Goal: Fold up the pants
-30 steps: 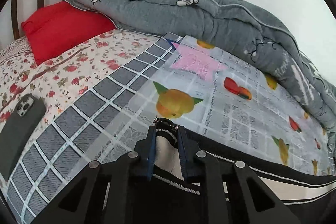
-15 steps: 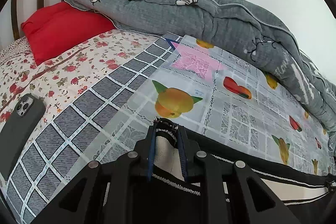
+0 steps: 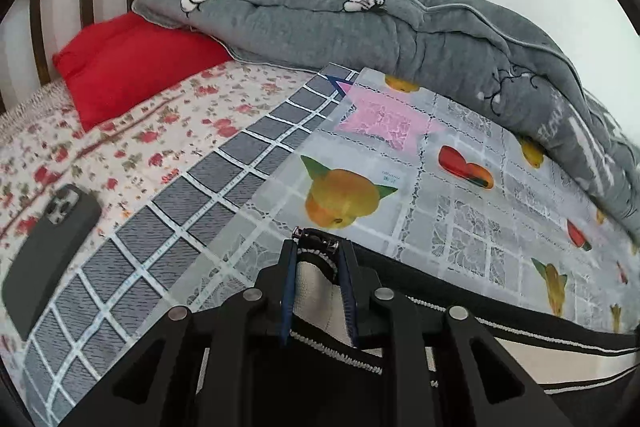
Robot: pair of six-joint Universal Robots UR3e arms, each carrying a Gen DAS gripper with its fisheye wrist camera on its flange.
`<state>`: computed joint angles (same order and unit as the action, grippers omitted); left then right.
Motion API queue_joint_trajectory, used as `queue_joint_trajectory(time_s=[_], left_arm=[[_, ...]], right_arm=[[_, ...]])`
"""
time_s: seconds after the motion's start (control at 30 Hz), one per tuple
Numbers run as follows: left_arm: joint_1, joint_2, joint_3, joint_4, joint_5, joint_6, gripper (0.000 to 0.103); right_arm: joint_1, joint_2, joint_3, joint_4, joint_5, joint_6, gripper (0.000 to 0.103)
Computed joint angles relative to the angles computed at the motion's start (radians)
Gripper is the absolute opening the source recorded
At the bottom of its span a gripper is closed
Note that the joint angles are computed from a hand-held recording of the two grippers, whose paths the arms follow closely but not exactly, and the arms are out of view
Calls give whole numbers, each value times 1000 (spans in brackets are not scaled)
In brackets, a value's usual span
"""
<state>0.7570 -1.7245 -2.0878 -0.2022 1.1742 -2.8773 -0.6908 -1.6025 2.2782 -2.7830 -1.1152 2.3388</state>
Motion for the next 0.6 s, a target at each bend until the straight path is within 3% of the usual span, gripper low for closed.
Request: queue_joint_trajectory(time_s=[0.03,0.1,0.17,0.23,0.3,0.4,0.47,0.53,0.6], left_arm=[[0,9,-4,-5,9,-1,27],[-2,34,-6,-37,37,-2,39],[23,82,-46,-40,22,9,43],[58,136,-82,-66,-27,33,47],[84,187,-108,-102,-63,39,54],[100,267,-141,-174,-118,51,55],[114,343,-173,-234,-139,72,55],[161,452,-220,-320,-180,131,55],[237,595,-271,-440,-215,212,55]], right_arm=[[-26,-30,8,6,14,13,3],[-125,-135,23,98,71,27,20],[-283,-275,82,186,163,2,36],[-393,-347,117,241,201,-25,37],[-373,-258,115,154,109,32,37],[-231,-39,80,-55,-70,125,35],[-186,-31,68,-99,-120,162,35],[-195,-105,26,47,-99,213,34],[-318,-284,2,390,94,161,33]])
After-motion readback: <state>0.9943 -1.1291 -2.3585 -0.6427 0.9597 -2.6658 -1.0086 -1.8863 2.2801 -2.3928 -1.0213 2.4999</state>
